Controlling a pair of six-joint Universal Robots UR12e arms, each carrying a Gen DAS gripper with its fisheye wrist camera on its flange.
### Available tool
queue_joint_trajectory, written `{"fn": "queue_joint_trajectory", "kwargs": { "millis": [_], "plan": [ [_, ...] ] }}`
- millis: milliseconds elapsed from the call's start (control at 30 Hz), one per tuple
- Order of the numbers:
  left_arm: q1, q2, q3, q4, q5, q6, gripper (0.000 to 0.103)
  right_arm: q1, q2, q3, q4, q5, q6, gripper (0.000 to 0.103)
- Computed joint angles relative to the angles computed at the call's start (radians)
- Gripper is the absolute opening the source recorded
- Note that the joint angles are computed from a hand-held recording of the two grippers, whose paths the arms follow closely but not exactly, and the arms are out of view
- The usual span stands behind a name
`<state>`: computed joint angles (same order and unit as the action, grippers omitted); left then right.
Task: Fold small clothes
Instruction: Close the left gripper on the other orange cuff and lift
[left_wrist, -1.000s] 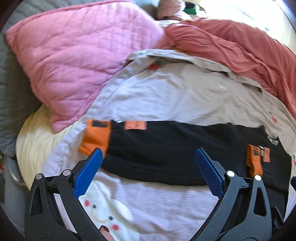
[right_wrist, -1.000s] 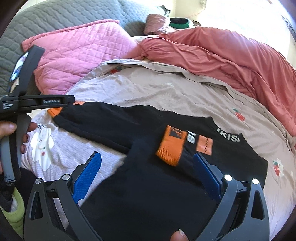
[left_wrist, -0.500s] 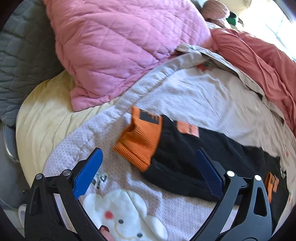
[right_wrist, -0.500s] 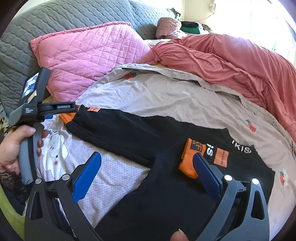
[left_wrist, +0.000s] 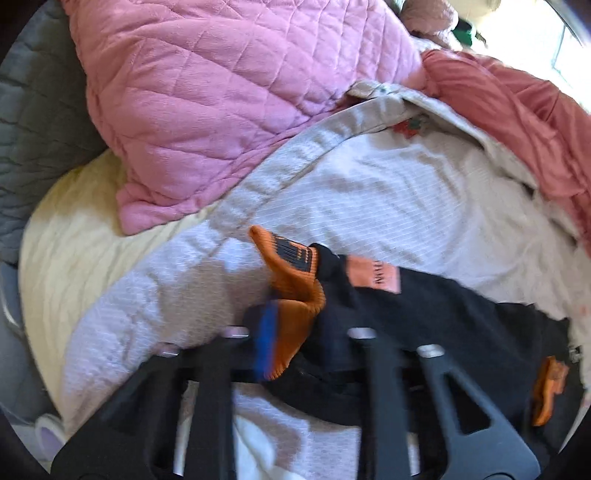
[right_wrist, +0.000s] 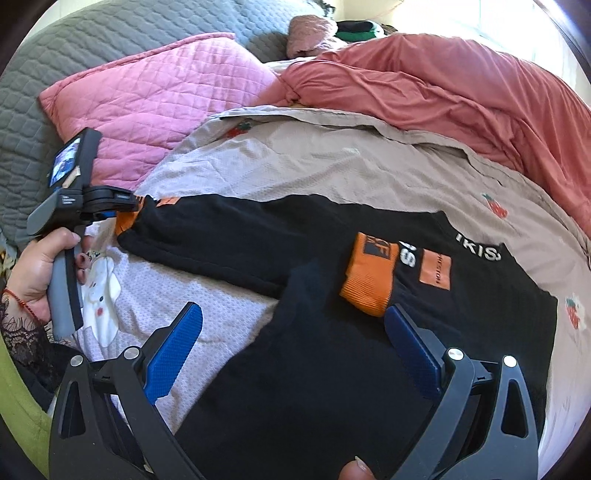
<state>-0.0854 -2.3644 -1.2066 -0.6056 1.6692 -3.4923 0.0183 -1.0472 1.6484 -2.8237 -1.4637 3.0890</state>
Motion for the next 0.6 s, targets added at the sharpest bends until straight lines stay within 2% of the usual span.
{"fn": "queue_joint_trajectory", "kwargs": {
  "millis": [133,200,300,433,467,600],
  "plan": [
    [0.007,0.019,-0.03,0.11,-0.103,0.011,0.008,-0.013,-0.01,0.016,-0.014,-0.004,0.032,0.098],
    [0.008,0.031,-0.051,0.195,-0.178,0.023,0.008,-0.023,-0.017,0.027,-0.019,-0.004,0.06,0.098],
    [0.0,0.032,-0.056,0.27,-0.295,0.062,0.008,-0.037,-0.027,0.042,-0.023,-0.009,0.089,0.098],
    [-0.024,0.018,-0.039,0.258,-0.433,0.144,0.008,-0.061,-0.043,0.068,-0.032,-0.03,0.122,0.098],
    [-0.031,0.01,-0.028,0.24,-0.489,0.169,0.008,-0.065,-0.046,0.073,-0.032,-0.034,0.126,0.098],
    [-0.06,-0.009,0.0,0.147,-0.585,0.253,0.008,-0.087,-0.06,0.098,-0.033,-0.062,0.153,0.098]
  ]
}}
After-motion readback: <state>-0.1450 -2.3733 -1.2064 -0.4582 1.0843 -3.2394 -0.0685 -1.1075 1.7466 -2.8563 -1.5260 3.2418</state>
